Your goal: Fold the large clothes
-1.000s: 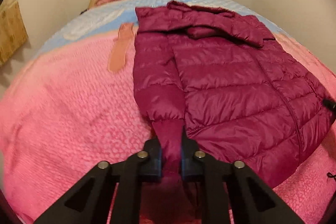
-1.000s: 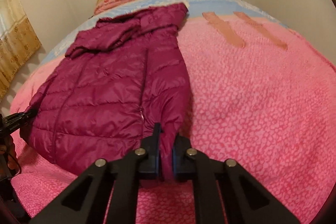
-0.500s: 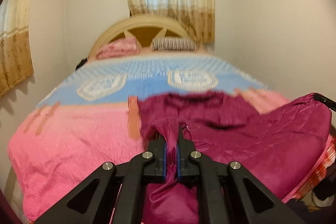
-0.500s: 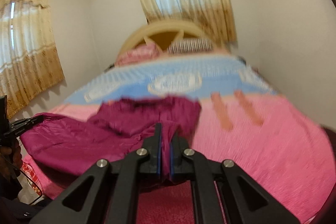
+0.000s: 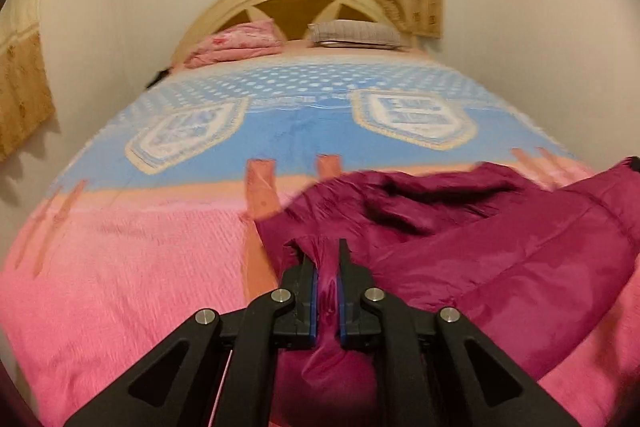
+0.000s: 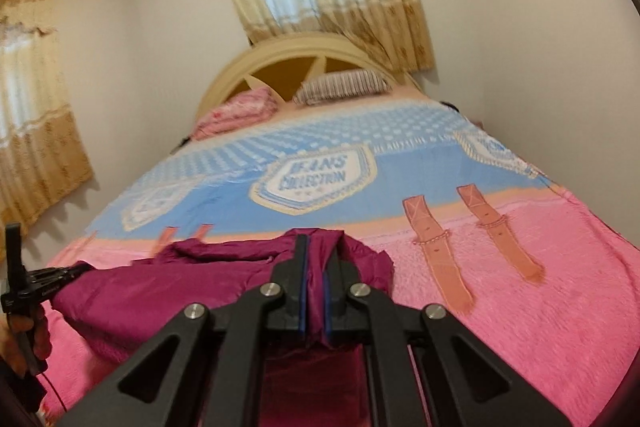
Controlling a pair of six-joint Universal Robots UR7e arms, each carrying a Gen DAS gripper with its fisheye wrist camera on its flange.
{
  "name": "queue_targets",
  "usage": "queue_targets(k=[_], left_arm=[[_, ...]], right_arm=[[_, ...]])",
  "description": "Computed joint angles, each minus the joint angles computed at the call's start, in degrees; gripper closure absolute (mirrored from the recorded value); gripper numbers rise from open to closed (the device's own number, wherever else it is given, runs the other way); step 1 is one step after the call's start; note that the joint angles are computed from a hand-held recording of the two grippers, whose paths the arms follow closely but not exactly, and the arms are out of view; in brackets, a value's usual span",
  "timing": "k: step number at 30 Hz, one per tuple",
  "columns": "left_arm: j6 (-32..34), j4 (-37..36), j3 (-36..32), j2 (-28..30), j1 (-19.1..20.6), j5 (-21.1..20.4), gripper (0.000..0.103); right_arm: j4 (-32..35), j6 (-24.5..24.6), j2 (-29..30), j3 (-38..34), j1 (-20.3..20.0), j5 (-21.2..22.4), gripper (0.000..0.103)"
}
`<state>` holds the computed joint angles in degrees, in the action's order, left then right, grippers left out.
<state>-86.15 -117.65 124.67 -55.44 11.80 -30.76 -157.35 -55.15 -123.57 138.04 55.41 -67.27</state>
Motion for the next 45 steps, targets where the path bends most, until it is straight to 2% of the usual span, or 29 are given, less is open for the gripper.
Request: queue_targets(k=[2,4,6,7,9,10,12,13,14,16,18,20,22,24,26,30,34,37,40,45], left_arm=[[0.0,0.0,-2.3,1.5,3.5,1.0,0.088],[-6.3,9.6,-6.5,3.2,6.3,2.9,0.070],[-15.5,21.6,-9.6,4.9,8.1,6.7,0.012],[-20.6,27.6,-11.2,5.6,8.7,7.8,0.006],[-31.3,39.6,-15.3,7.6,10.2,9.6,0.005],[-34.2,43.3,-17.3,8.6,11.2,9.5,0.005],[-41.8,51.0,-20.9,9.8,13.1,7.6,0.005],[-43.8,51.7,-21.5,9.2,13.9,6.9,0.005],[-46.6,53.5,-22.1,8.5,14.4,6.7,0.005],[-56.1,63.6,-25.2,8.7,14.8,6.2,0.005],[-65.6,75.6,-29.0,10.2,13.9,4.8,0.005],[-74.6,86.5,-32.5,13.0,12.4,2.7,0.005],[-78.8,89.6,-32.4,13.8,10.5,3.2,0.005],[-76.7,87.5,-31.8,14.6,10.0,5.1,0.005],[-68.1,81.3,-32.2,16.5,10.9,5.8,0.004],[-57.8,74.3,-34.4,20.6,13.1,4.8,0.004],[-57.6,79.4,-39.3,24.9,15.0,4.4,0.004],[-54.3,78.1,-40.9,26.0,17.6,3.9,0.004],[-48.8,72.0,-40.2,25.9,19.7,3.9,0.004],[-45.0,66.5,-38.8,25.6,20.9,4.6,0.004]], right_arm=[[-7.8,3.3,6.7,-0.7,3.8,-5.0,0.096],[-13.8,4.6,11.9,-1.3,5.5,-8.2,0.096],[-17.5,7.0,17.6,-3.2,7.3,-12.0,0.096],[-18.5,7.5,19.0,-3.6,7.4,-12.6,0.096],[-20.8,8.3,22.6,-4.7,8.1,-14.9,0.096],[-22.9,9.0,24.5,-5.1,8.7,-16.3,0.096],[-25.1,10.3,27.0,-5.7,9.8,-17.8,0.089],[-26.4,11.5,28.3,-6.3,10.4,-19.1,0.079],[-27.7,12.4,29.2,-6.7,10.8,-20.1,0.050],[-31.3,15.4,30.4,-7.2,11.1,-20.0,0.023],[-33.0,16.4,30.8,-7.7,11.8,-21.0,0.024],[-35.9,14.2,30.5,-6.4,13.3,-22.6,0.026],[-39.4,10.5,30.2,-4.1,14.7,-23.8,0.027],[-40.7,7.3,30.7,-2.5,15.9,-23.9,0.028],[-40.8,4.9,32.3,-1.8,17.9,-26.0,0.031],[-40.4,2.1,37.3,-2.8,20.9,-32.0,0.032],[-43.9,-1.0,42.1,-4.0,21.3,-35.9,0.033],[-44.1,-0.4,43.6,-5.0,20.2,-37.0,0.033],[-44.4,0.5,44.6,-5.4,19.8,-37.5,0.033],[-43.0,1.9,45.5,-6.4,19.4,-37.1,0.033]])
